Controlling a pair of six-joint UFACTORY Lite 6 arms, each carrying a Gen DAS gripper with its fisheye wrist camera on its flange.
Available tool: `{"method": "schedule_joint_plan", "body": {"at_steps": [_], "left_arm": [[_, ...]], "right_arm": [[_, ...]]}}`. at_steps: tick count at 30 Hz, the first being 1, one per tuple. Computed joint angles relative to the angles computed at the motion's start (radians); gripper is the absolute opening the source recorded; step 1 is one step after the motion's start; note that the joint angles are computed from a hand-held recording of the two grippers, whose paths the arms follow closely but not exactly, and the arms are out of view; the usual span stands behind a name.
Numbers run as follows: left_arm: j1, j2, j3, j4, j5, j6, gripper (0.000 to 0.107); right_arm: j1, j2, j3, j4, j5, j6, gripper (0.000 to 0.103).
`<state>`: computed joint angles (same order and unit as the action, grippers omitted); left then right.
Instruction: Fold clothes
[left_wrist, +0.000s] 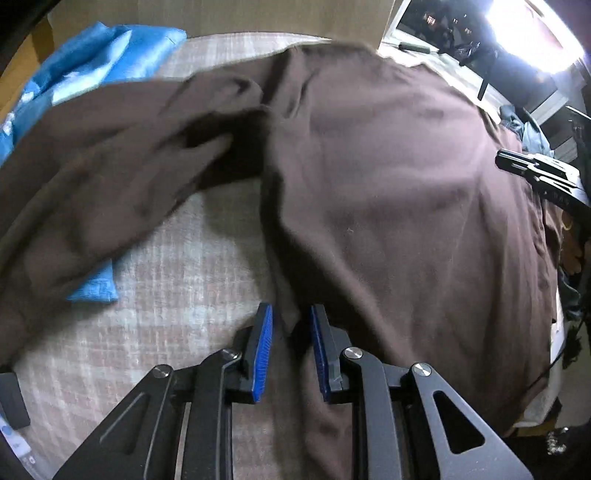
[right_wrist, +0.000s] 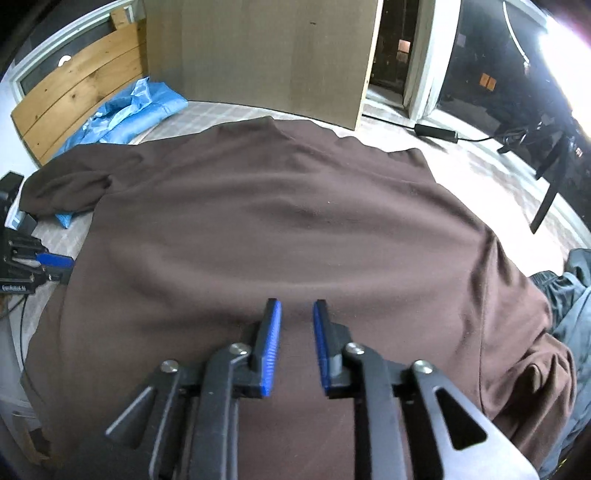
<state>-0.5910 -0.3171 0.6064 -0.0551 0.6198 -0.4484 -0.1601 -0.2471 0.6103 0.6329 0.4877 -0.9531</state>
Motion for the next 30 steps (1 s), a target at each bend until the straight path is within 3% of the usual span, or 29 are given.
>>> {"method": "schedule_joint_plan", "body": {"at_steps": [2, 5, 7, 9, 12, 13, 17, 20, 23, 27, 28, 30], "left_arm": [[0.003, -0.006, -0.002, -0.014, -0.013, -0.005, 0.004], [-0.031, -0.051, -0.008, 0.071, 0.017, -0.105, 0.004], [-0.07, -0.091, -0.009, 0.16, 0.066, -0.197, 0.004], [-0.03, -0.154, -0.029, 0.144, 0.089, -0.185, 0.004], [0.0, -0.142, -0.02, 0.13, 0.106, -0.144, 0.003], [0.011, -0.119, -0.006, 0.11, 0.107, -0.119, 0.007], [0.071, -0.128, 0.061, 0.097, 0.165, -0.06, 0.011], [0.142, -0.074, 0.173, 0.171, 0.18, -0.006, 0.016], [0.266, 0.043, 0.284, 0.193, 0.132, 0.121, 0.021], [0.366, 0.202, 0.361, 0.118, 0.028, 0.296, 0.026], [0.358, 0.255, 0.381, 0.178, 0.015, 0.255, 0.023], [0.398, 0.26, 0.367, 0.239, 0.026, 0.227, 0.002]], "right_arm": [[-0.021, 0.041, 0.017, 0.086, 0.03, -0.081, 0.019], [0.052, 0.071, 0.018, 0.096, 0.011, -0.079, 0.021], [0.102, 0.08, -0.002, -0.077, -0.071, 0.052, 0.022], [0.082, 0.081, -0.024, -0.269, -0.128, 0.195, 0.03], [0.031, 0.096, 0.075, -0.299, -0.036, 0.257, 0.031], [0.009, 0.105, 0.113, -0.284, -0.001, 0.253, 0.031], [0.126, 0.219, 0.327, -0.239, 0.011, 0.279, 0.031], [0.229, 0.457, 0.574, -0.173, 0.014, 0.266, 0.031], [0.311, 0.673, 0.798, -0.306, -0.001, 0.432, 0.032], [0.33, 0.935, 1.097, -0.301, 0.116, 0.484, 0.032], [0.342, 0.972, 1.13, -0.374, 0.104, 0.546, 0.031], [0.353, 1.03, 1.186, -0.504, 0.099, 0.668, 0.021]]}}
